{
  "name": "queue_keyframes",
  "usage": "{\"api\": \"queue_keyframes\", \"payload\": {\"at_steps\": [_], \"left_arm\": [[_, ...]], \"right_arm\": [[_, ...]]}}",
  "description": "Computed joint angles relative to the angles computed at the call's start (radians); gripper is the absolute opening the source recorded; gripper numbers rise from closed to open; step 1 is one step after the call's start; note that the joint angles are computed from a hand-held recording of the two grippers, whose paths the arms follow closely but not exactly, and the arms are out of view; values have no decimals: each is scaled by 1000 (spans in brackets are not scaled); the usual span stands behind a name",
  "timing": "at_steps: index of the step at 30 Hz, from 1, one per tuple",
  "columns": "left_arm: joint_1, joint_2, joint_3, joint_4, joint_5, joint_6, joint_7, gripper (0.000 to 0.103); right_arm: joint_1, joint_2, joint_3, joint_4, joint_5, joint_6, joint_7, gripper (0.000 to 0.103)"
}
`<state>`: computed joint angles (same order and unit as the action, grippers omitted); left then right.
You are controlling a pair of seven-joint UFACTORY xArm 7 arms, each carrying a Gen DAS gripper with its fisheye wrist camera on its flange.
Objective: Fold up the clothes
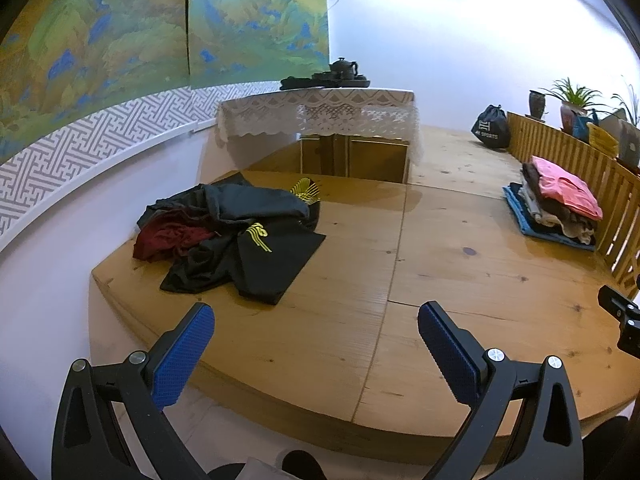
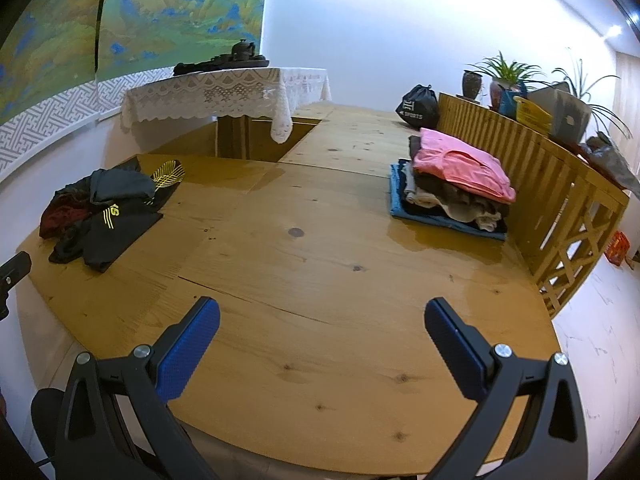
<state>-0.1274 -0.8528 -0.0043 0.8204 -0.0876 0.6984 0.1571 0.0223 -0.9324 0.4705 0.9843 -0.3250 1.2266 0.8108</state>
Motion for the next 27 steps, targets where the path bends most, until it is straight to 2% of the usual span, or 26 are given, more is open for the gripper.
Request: {"api": "queue_keyframes", "payload": {"at_steps": [10,17,23,27], "left_arm": [[34,95,32,30,10,-49,7,102],[83,186,62,63,20,-116,23,102],[133,300,97,126,16,-181,23,102],[152,378,125,182,2,-212,48,102]], "right_arm": [[7,132,-9,20,-10,-127,20,103],[21,276,8,66,-95,-275,14,103],[78,485,-24,162,-123,-390,-12,103],[136,659,-73,280,-95,-402,-47,103]]}}
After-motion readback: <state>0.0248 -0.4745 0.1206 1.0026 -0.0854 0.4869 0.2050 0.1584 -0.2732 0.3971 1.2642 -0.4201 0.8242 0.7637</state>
